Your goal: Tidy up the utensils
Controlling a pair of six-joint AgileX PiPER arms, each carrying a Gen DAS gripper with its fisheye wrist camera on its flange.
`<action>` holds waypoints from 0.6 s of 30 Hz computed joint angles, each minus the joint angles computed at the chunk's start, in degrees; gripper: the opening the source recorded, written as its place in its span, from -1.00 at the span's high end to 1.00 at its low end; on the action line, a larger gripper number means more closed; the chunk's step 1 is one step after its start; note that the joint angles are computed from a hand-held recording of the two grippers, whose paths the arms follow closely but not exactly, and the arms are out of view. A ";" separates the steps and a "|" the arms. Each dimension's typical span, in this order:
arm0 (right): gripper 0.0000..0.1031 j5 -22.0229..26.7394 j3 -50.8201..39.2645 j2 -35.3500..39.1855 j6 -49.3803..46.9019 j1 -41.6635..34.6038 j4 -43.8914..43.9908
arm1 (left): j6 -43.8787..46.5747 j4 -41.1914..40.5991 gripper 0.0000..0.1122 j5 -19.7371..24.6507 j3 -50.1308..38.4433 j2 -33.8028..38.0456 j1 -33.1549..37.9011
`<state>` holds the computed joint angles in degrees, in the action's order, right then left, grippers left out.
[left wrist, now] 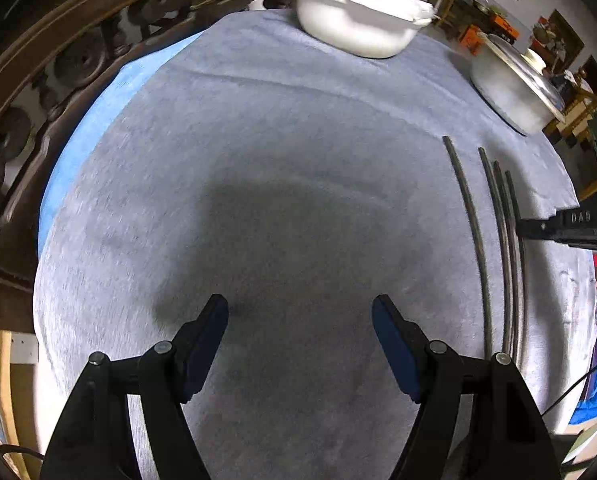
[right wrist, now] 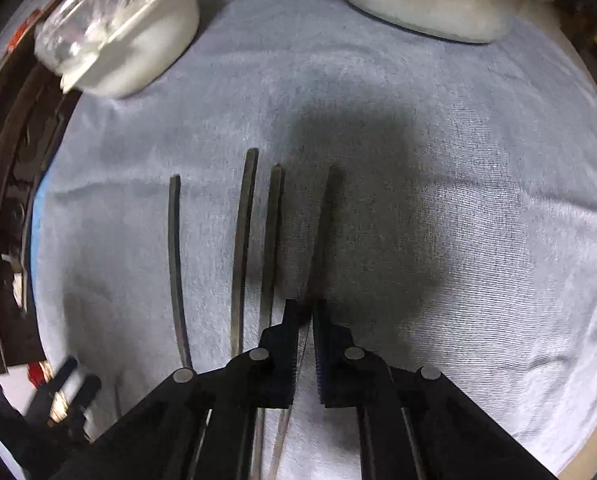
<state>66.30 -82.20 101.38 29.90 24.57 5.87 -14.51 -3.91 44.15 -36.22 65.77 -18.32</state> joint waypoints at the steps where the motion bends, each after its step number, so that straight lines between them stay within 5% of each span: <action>1: 0.88 0.62 0.47 -0.57 -0.28 -0.04 -1.18 | 0.97 -0.90 -0.33 0.47 -1.49 1.16 -0.02; 9: 0.88 3.50 8.69 -7.27 -5.59 -4.40 -5.31 | 10.77 -12.18 -0.33 9.43 -17.71 15.61 0.49; 18: 0.87 0.45 13.96 -11.92 -11.93 -9.38 -1.32 | 2.48 -11.27 -0.31 21.16 -37.05 31.24 -8.64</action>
